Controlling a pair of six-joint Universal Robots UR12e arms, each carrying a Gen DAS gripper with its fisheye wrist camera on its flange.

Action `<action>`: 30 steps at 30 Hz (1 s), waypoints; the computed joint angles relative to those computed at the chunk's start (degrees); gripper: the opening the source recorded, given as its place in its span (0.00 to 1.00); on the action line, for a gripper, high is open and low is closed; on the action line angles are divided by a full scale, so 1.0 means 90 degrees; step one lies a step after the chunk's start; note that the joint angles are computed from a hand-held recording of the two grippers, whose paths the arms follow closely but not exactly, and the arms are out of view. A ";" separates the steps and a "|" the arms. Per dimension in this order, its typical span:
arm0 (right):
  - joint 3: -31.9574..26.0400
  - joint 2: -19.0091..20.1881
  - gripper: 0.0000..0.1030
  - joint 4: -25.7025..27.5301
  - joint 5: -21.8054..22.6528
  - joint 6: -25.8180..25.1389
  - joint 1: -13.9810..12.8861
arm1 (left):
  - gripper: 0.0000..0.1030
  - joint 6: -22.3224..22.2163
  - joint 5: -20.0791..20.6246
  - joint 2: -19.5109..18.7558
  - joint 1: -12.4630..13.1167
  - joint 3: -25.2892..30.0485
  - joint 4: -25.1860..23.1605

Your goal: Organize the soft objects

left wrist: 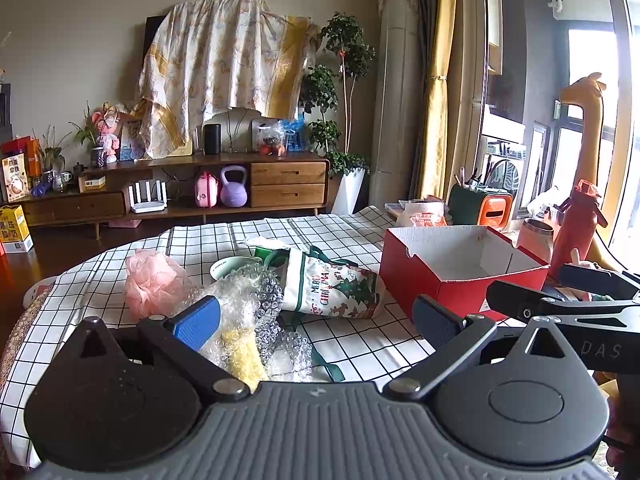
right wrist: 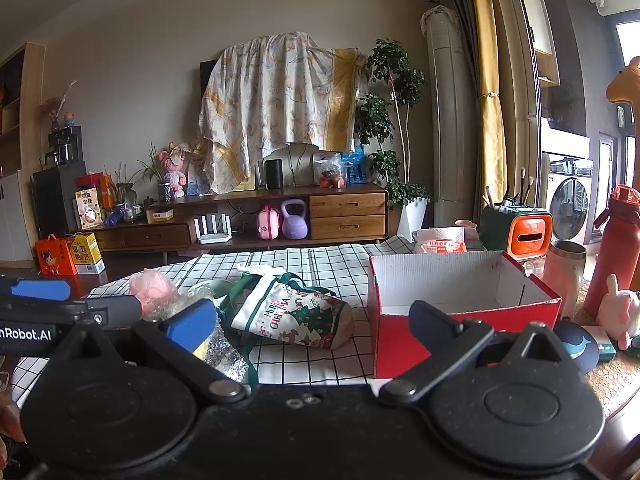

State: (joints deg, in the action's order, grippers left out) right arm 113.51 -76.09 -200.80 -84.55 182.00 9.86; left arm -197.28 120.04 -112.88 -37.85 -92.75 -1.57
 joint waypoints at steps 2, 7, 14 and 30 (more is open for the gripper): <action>0.0001 0.0000 1.00 -0.0002 -0.0001 -0.0002 0.0002 | 1.00 0.0000 0.0005 0.0002 0.0003 -0.0006 -0.0005; 0.0001 0.0006 1.00 -0.0007 0.0002 -0.0004 -0.0001 | 1.00 -0.0039 0.0041 0.0028 -0.0021 -0.0043 0.0001; -0.0002 0.0008 1.00 -0.0003 -0.0002 -0.0004 0.0002 | 1.00 -0.0076 0.0068 0.0018 -0.0030 -0.0044 -0.0031; -0.0007 0.0011 1.00 0.0006 -0.0001 0.0005 0.0003 | 1.00 -0.0080 0.0071 0.0027 -0.0032 -0.0060 -0.0024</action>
